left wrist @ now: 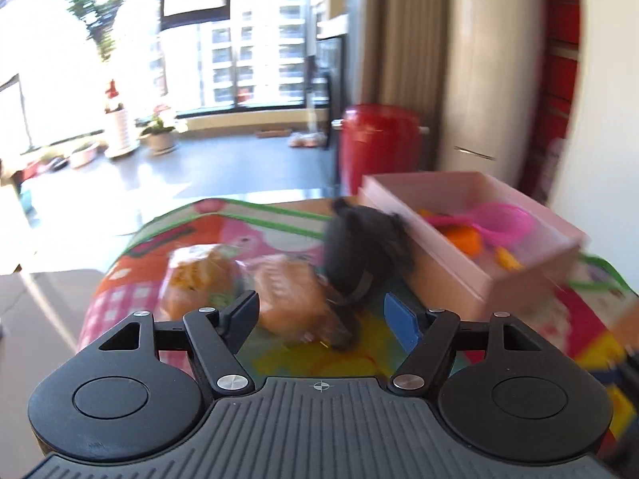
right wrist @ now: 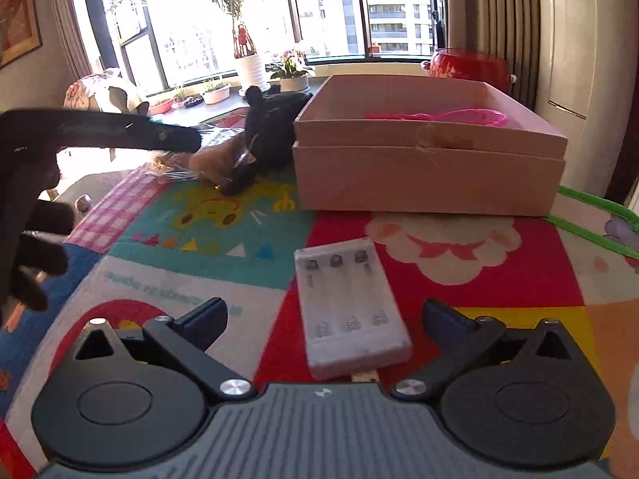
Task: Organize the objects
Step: 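Grasp the packaged bread bun with left gripper while right gripper reaches the white charger, then carry the bread bun into the box with left gripper while right gripper drops the charger in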
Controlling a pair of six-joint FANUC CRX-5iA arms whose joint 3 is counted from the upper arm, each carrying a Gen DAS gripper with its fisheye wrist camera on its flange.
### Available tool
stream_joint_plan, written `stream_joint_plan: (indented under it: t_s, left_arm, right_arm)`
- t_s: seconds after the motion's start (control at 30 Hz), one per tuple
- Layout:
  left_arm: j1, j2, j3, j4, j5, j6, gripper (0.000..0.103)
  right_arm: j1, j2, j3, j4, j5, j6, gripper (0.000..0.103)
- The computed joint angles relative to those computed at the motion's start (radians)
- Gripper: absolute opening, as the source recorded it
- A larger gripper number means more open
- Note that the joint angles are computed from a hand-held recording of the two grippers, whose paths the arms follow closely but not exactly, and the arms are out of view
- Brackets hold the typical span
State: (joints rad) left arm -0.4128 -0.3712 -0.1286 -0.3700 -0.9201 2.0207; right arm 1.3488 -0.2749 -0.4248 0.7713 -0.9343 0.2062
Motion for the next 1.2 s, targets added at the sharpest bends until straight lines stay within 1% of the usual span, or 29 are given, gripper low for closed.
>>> stream_joint_plan:
  t_s: [0.03, 0.1, 0.13, 0.23, 0.27, 0.3, 0.33, 0.4, 0.43, 0.47, 0.57, 0.67, 0.77, 0.87, 0.97, 1.03, 1.07, 1.13, 1.17, 1.2]
  left_arm:
    - [0.008, 0.03, 0.019, -0.011, -0.012, 0.018, 0.075]
    - [0.041, 0.075, 0.031, 0.021, -0.011, 0.012, 0.075]
    - [0.045, 0.095, 0.04, 0.02, -0.015, 0.015, 0.075]
    - [0.03, 0.15, 0.07, -0.05, -0.032, 0.059, 0.075]
    - [0.041, 0.155, 0.066, -0.047, -0.022, 0.076, 0.075]
    - [0.064, 0.152, 0.045, -0.015, 0.004, 0.078, 0.075]
    - [0.091, 0.142, 0.019, 0.03, 0.035, 0.064, 0.072]
    - [0.121, 0.103, -0.042, 0.09, 0.101, 0.024, 0.066]
    - [0.129, 0.08, -0.066, 0.115, 0.116, -0.006, 0.064]
    - [0.134, 0.057, -0.086, 0.136, 0.123, -0.031, 0.061]
    - [0.149, -0.051, -0.16, 0.194, 0.135, -0.09, 0.06]
    - [0.142, -0.164, -0.213, 0.216, 0.103, -0.081, 0.06]
    - [0.13, -0.279, -0.279, 0.253, 0.084, -0.1, 0.06]
    - [0.08, -0.351, -0.319, 0.225, 0.057, -0.051, 0.06]
    - [0.068, -0.389, -0.356, 0.252, 0.055, -0.045, 0.06]
    - [0.076, -0.397, -0.38, 0.29, 0.069, -0.073, 0.06]
    - [0.068, -0.395, -0.384, 0.284, 0.074, -0.074, 0.06]
    - [0.036, -0.381, -0.387, 0.236, 0.105, -0.045, 0.06]
    - [0.038, -0.377, -0.395, 0.231, 0.127, -0.047, 0.06]
    - [0.067, -0.378, -0.412, 0.271, 0.146, -0.081, 0.059]
  right_arm:
    - [-0.002, 0.01, 0.006, -0.001, 0.02, -0.002, 0.103]
    - [0.0, 0.026, 0.019, -0.008, 0.051, 0.014, 0.103]
    - [0.005, 0.031, 0.022, -0.01, 0.059, 0.029, 0.103]
    - [0.014, 0.037, 0.028, -0.018, 0.057, 0.063, 0.103]
    - [0.012, 0.033, 0.026, -0.021, 0.064, 0.061, 0.103]
    - [0.011, 0.03, 0.022, -0.022, 0.069, 0.056, 0.103]
    - [0.011, 0.028, 0.02, -0.022, 0.07, 0.054, 0.103]
    - [0.017, 0.024, 0.016, -0.018, 0.065, 0.053, 0.103]
    - [0.016, 0.021, 0.015, -0.021, 0.065, 0.057, 0.103]
    - [0.016, 0.016, 0.012, -0.021, 0.068, 0.054, 0.103]
    - [0.011, 0.005, 0.003, -0.026, 0.083, 0.046, 0.103]
    - [0.008, 0.007, 0.005, -0.028, 0.084, 0.048, 0.103]
    - [0.008, 0.014, 0.008, -0.02, 0.08, 0.041, 0.103]
    - [0.006, 0.023, 0.01, -0.012, 0.075, 0.033, 0.103]
    - [0.01, 0.028, 0.015, -0.013, 0.064, 0.038, 0.103]
    - [0.014, 0.032, 0.02, -0.013, 0.053, 0.047, 0.103]
    - [0.014, 0.033, 0.02, -0.012, 0.051, 0.047, 0.103]
    - [0.012, 0.025, 0.012, -0.008, 0.06, 0.035, 0.103]
    - [0.01, 0.022, 0.009, -0.007, 0.066, 0.03, 0.103]
    - [0.009, 0.019, 0.004, -0.005, 0.069, 0.024, 0.103]
